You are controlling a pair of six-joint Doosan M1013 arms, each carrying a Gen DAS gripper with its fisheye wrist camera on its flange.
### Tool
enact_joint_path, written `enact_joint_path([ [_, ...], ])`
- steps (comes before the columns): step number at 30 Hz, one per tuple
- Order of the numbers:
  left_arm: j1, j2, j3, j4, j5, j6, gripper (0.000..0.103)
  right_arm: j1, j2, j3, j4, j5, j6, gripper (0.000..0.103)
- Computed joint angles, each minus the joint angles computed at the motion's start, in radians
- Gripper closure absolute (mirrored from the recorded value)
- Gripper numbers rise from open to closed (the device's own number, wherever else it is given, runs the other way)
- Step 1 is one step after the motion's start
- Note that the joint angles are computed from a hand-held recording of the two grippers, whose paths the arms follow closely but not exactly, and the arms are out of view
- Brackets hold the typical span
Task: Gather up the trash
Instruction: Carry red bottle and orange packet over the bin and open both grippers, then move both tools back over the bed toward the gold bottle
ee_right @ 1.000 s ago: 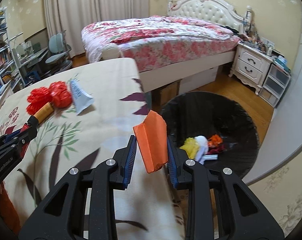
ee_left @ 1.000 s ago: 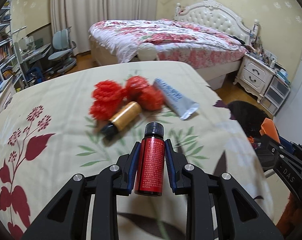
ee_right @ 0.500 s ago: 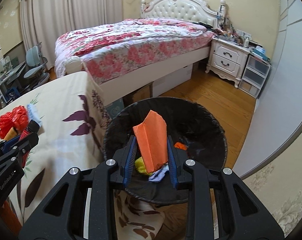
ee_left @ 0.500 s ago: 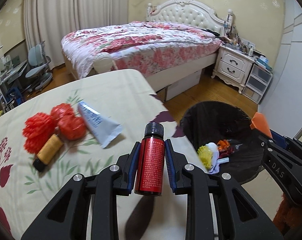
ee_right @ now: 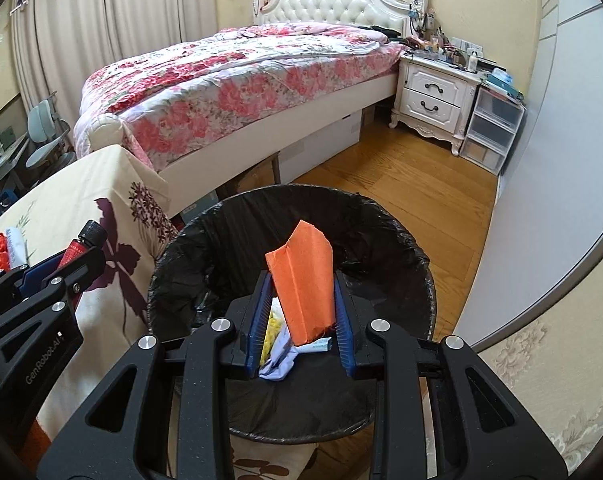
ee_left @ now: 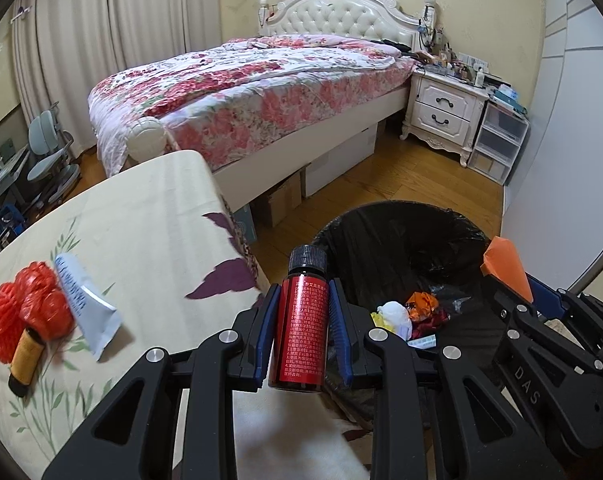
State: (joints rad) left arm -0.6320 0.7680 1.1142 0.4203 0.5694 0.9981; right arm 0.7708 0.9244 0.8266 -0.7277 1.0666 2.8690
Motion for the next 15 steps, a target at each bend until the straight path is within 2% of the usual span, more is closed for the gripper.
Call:
enact_joint_path([
  [8,-0.008,0.035,-0.05,-0.003,0.046,0.034,0.075,-0.009,-0.002,0.012,0.002,0.007,0.028,0.072],
  [10,-0.007,0.035,-0.05,-0.009,0.049,0.033,0.063,-0.008,-0.001,0.013,0.0,0.015,0.031,0.071],
  [12,-0.006,0.033,-0.047,-0.006,0.044,0.022,0.055,-0.008,0.002,0.009,-0.004,0.024,0.036,0.059],
  [15,-0.008,0.029,-0.042,0.017,0.038,-0.002,0.042,-0.005,0.001,0.009,-0.017,0.04,0.048,0.057],
])
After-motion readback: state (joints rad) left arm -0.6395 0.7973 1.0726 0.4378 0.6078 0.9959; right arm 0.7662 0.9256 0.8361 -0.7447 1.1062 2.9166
